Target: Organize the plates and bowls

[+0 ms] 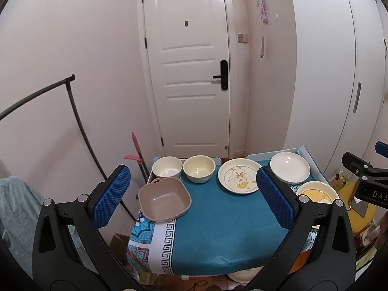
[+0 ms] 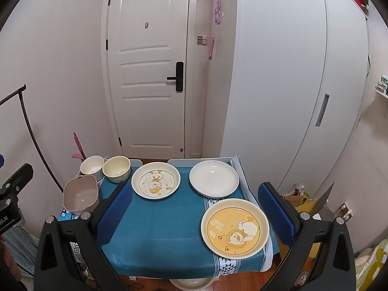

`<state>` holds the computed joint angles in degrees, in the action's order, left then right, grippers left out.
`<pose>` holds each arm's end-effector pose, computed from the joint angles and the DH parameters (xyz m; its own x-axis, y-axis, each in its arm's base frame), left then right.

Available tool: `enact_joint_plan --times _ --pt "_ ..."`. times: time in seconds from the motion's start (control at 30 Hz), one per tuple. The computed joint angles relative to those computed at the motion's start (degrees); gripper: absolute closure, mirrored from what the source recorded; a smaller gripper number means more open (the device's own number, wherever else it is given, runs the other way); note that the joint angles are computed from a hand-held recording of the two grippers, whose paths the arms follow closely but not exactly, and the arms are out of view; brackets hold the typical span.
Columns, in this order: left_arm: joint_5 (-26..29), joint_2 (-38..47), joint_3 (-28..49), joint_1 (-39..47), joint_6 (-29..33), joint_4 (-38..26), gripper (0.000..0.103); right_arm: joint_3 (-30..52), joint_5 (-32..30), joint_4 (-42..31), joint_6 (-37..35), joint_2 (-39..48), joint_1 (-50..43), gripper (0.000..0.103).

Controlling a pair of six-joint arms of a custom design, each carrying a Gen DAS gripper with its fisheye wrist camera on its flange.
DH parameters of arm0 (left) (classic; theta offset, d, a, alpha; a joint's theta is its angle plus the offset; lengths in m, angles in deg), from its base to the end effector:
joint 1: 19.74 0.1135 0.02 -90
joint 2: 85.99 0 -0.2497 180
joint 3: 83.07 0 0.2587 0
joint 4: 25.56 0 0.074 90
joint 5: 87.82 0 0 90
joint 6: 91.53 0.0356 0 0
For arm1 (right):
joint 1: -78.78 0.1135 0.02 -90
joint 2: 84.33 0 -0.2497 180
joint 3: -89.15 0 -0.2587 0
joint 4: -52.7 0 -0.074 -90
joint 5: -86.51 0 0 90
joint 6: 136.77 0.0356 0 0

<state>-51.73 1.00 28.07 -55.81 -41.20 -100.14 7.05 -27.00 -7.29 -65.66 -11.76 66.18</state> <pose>0.2622 -0.1554 0.3955 -0.4354 -0.1481 -0.8880 -0.4511 0.8895 0.0728 0.2634 -0.0443 0.4018 -0.4862 -0.1955 -0.8517 -0.2934 0.9546 -0.0517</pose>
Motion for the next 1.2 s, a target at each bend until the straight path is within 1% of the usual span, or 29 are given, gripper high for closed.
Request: enact_joint_plan --times 0.43,1.2 --pt "-0.3 0.3 1.0 0.3 0.4 -0.4 0.000 1.5 -0.3 -0.3 0.2 1.1 0.3 0.000" --pt "-0.4 0.3 1.4 0.4 1.0 -0.2 0.000 1.8 -0.5 -0.4 0.2 1.2 0.2 0.000"
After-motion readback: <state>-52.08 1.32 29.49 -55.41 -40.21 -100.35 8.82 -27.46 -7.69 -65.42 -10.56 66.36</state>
